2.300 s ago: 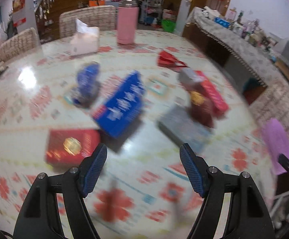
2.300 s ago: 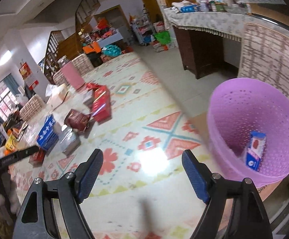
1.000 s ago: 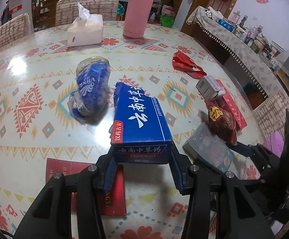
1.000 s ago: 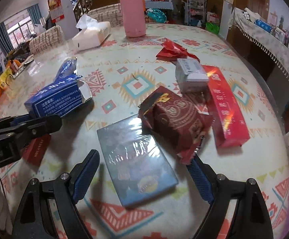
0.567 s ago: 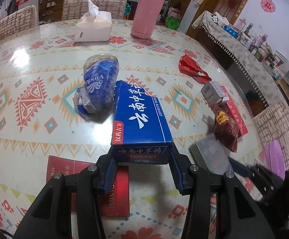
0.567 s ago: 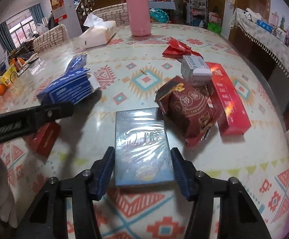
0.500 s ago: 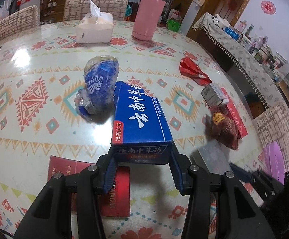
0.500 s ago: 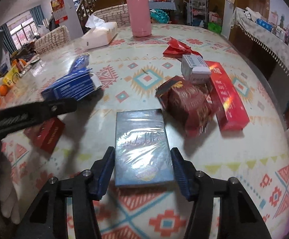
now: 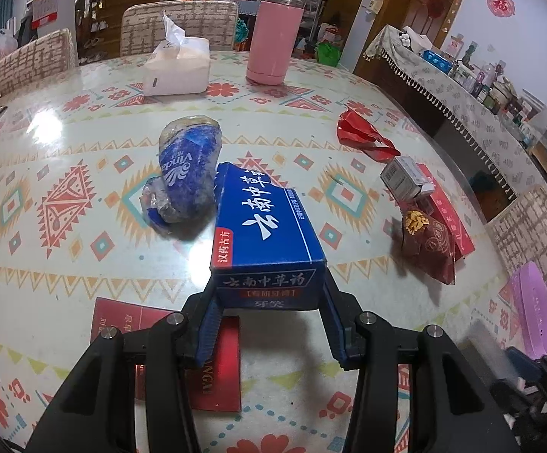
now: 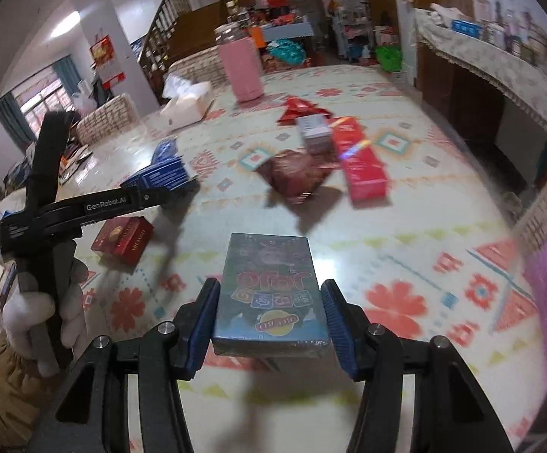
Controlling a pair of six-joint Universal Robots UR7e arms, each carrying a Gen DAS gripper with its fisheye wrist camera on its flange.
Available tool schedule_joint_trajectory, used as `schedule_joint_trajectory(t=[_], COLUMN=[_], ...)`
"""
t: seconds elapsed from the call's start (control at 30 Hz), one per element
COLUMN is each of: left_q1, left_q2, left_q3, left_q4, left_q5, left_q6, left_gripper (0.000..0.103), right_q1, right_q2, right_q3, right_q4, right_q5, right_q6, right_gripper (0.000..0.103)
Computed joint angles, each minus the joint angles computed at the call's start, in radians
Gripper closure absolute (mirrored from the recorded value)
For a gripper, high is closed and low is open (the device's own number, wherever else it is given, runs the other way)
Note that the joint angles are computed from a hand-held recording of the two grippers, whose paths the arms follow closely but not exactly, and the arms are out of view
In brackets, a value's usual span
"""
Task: Collect trash
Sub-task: 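Grasp the blue medicine box with left tool while right tool grasps grey card box, then release the blue box and grey card box into the purple basket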
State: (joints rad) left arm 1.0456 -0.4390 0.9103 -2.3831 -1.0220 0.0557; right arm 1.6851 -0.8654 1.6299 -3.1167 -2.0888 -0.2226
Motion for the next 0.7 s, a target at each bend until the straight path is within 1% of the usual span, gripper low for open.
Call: schedule_joint_trajectory(t=[0.2,0.33,0.5,0.7], left_q1=[-0.008,-0.031,-0.073,-0.131], left_q2=[-0.003,-0.016,-0.078,-0.096], left_q3=[0.025,0.065,0.184,0.248], left_q4=[-0.027,-0.057,-0.132,-0.175], left_q5=[0.009,0.049,0.044,0.037], left_q6=[0.023,0.023,0.036,0.085], left_gripper=[0.057,0.057,0.057,0.057], right_q1=[-0.018,-0.037,-0.073,-0.125], right_q2=[-0.094,-0.154,-0.219,-0.283], right_q3=[0.126,0.196,0.265,0.338], right_q4=[-0.109,-0.173,-0.229,-0.279], right_q5=[-0.006,0.013,0.051,0.115], right_q6=[0.018,0.035,0.050,0.071], right_gripper=[0.044,0.044,0.044,0.044])
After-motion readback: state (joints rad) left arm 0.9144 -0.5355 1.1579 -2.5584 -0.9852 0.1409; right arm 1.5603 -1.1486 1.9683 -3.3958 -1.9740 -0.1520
